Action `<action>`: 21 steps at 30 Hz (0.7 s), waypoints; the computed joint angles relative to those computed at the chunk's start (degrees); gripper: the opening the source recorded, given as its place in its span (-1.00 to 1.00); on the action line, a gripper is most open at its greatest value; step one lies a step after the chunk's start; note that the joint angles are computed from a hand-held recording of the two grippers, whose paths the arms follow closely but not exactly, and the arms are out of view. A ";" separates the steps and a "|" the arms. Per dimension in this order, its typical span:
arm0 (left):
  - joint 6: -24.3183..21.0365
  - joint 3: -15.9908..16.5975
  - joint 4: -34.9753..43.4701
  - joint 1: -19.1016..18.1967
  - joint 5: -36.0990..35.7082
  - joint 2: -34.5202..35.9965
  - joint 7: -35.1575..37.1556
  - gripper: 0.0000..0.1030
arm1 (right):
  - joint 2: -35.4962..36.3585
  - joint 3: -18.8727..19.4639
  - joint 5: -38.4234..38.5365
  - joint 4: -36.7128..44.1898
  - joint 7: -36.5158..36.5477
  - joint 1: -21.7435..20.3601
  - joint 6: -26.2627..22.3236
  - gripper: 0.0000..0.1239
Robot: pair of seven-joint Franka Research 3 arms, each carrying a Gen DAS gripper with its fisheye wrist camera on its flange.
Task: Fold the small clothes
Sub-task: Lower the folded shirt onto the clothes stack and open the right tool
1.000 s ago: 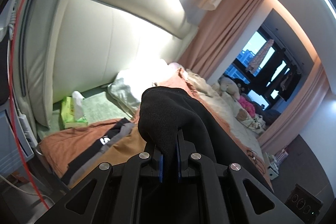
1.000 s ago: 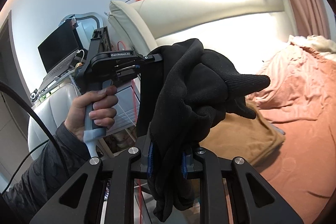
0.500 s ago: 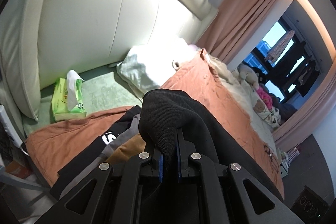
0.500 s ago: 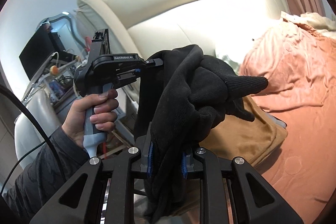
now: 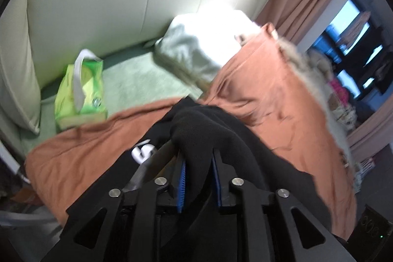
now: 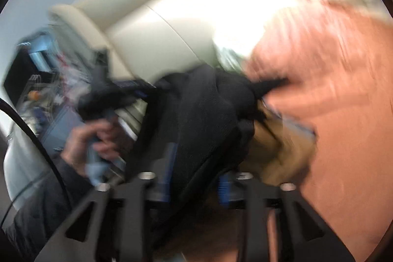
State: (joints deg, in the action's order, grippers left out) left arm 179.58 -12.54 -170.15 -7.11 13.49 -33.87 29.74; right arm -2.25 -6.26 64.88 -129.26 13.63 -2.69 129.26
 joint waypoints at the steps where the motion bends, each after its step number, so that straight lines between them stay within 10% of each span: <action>1: -1.93 -2.57 0.31 1.66 0.72 -0.54 -0.51 -0.36 | 1.54 0.02 -2.13 0.48 2.65 -0.12 0.71 -0.21; 3: -6.92 -6.19 0.87 3.73 1.83 -2.58 -2.69 0.05 | 3.77 -0.14 -4.09 0.52 4.71 -0.82 1.74 -0.21; 9: -13.64 -5.68 0.43 1.97 4.97 -8.33 -4.93 0.08 | 1.20 -0.10 -2.06 -1.65 2.49 -2.44 3.02 -0.21; 21: -8.06 2.60 10.80 0.57 3.13 8.72 -0.19 0.12 | -1.37 -1.81 2.17 -2.94 -1.87 -1.43 2.94 -0.21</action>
